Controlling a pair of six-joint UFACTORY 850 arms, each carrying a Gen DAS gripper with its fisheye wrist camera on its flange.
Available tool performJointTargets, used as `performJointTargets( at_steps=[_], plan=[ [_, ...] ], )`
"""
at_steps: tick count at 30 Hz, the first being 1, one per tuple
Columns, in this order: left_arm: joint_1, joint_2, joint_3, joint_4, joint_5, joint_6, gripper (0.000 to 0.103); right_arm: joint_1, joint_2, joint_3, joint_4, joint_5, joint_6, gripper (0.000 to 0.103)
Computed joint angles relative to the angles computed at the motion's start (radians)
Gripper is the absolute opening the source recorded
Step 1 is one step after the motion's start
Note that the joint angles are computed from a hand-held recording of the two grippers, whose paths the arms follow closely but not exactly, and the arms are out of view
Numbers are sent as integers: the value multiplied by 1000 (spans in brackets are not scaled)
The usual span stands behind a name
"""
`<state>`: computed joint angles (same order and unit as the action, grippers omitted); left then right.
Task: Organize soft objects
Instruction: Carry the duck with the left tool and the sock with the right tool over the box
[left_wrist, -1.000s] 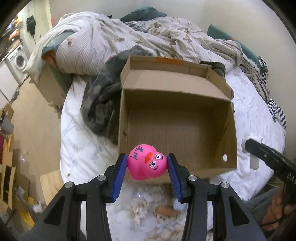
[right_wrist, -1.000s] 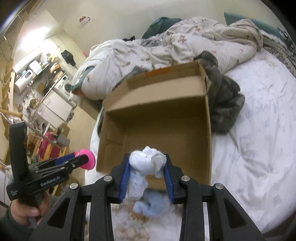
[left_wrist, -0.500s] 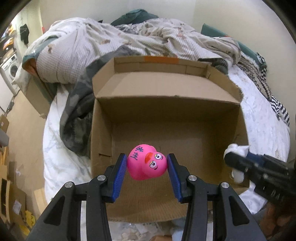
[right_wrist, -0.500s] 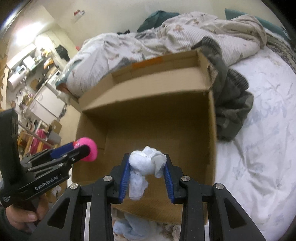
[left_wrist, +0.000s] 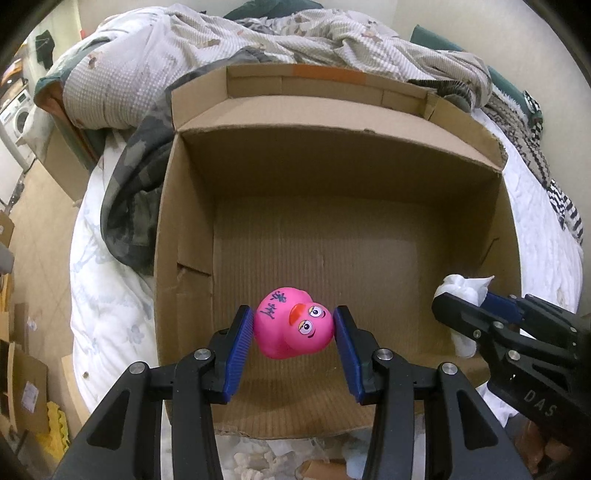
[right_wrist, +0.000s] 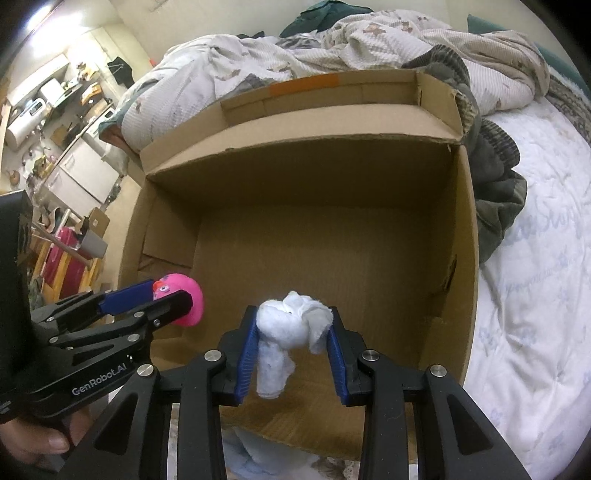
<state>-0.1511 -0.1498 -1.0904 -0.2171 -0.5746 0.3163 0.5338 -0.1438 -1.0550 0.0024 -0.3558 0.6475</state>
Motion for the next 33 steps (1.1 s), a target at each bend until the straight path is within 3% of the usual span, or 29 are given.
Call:
performJointTargets(
  at_steps=[9,23,26,33],
  plan=[
    [-7,-9,0,8,-42,8,41,-1,-14,-7,-14,-31,13,36],
    [-20,-11,10,65,-39,-42,41,-2,-21,-11,5,-40,-1,36],
    [-23,-15,6,72,-46,-46,41,-4,-20,-9,28,-38,-21,42],
    [-26,-19,5,66,-60,-31,42,-2,-22,-11,25,-33,-18,45]
  ],
)
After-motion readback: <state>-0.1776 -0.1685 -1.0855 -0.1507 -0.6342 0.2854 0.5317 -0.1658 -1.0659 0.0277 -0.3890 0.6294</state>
